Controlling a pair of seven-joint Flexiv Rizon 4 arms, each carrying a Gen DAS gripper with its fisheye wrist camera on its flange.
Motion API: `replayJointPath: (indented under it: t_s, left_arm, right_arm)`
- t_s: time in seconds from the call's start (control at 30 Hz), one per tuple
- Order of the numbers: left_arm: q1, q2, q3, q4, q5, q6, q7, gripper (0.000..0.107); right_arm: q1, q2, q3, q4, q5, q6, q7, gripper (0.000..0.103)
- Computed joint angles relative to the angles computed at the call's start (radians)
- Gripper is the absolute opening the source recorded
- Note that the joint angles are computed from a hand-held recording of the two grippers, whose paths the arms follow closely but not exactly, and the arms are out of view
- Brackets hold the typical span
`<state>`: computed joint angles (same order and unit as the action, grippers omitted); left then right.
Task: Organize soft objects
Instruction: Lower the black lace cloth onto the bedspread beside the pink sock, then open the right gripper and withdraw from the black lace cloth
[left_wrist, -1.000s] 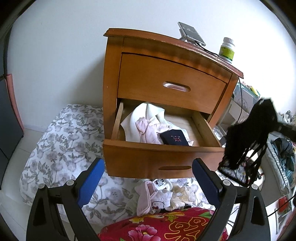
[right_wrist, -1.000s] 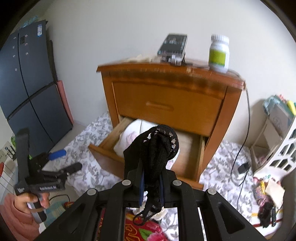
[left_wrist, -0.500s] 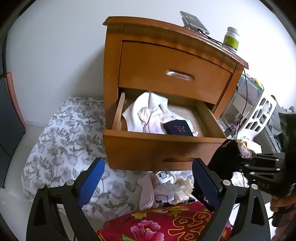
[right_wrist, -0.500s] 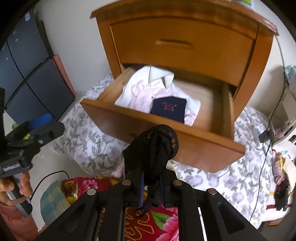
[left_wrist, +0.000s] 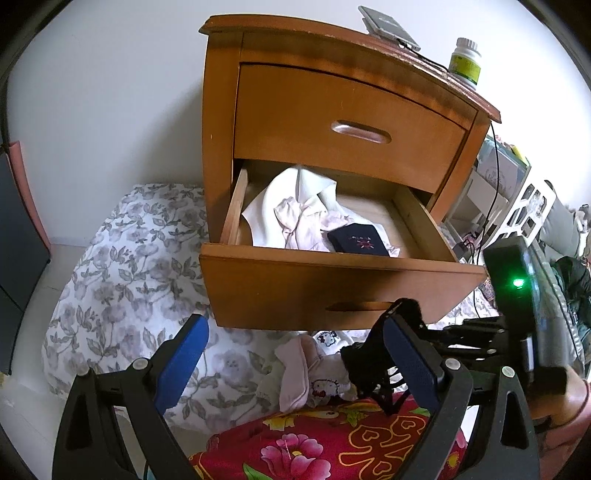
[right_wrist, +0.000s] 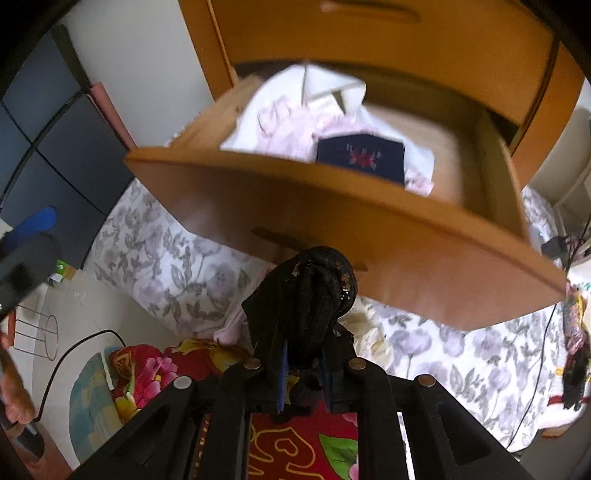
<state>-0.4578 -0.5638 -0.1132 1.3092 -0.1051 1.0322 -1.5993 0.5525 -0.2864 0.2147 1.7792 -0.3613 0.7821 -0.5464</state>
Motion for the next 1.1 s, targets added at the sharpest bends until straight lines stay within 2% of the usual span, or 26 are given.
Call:
replayJointPath:
  t_s: [0.5,0.63,0.77,0.87,1.0,1.1]
  left_arm:
    - [-0.003,-0.032,0.003,-0.041,0.006,-0.061,0.001,0.096]
    - [-0.004,-0.036,0.007,-0.046,0.009,-0.068,-0.005,0.096]
    - [-0.004,-0.036,0.006,-0.047,0.01,-0.07,-0.006,0.096]
    - [-0.004,-0.037,0.006,-0.049,0.012,-0.068,-0.007,0.096]
    - [-0.004,-0.033,0.006,-0.046,0.013,-0.057,-0.009,0.096]
    - [-0.005,-0.031,0.008,-0.044,0.014,-0.05,-0.012,0.096]
  right_arm:
    - [-0.019,-0.07,0.001,-0.041,0.096,-0.034,-0.049,0.019]
    - [-0.018,-0.061,-0.003,-0.038,0.094,-0.04,-0.047,0.026]
    - [-0.017,-0.045,-0.007,-0.03,0.083,-0.039,-0.033,0.037]
    - [-0.014,-0.024,-0.007,-0.017,0.066,-0.032,-0.019,0.039]
    - [-0.002,0.016,-0.016,0.014,-0.002,-0.021,0.039,0.058]
    - [0.0,0.052,-0.016,0.037,-0.05,-0.028,0.087,0.067]
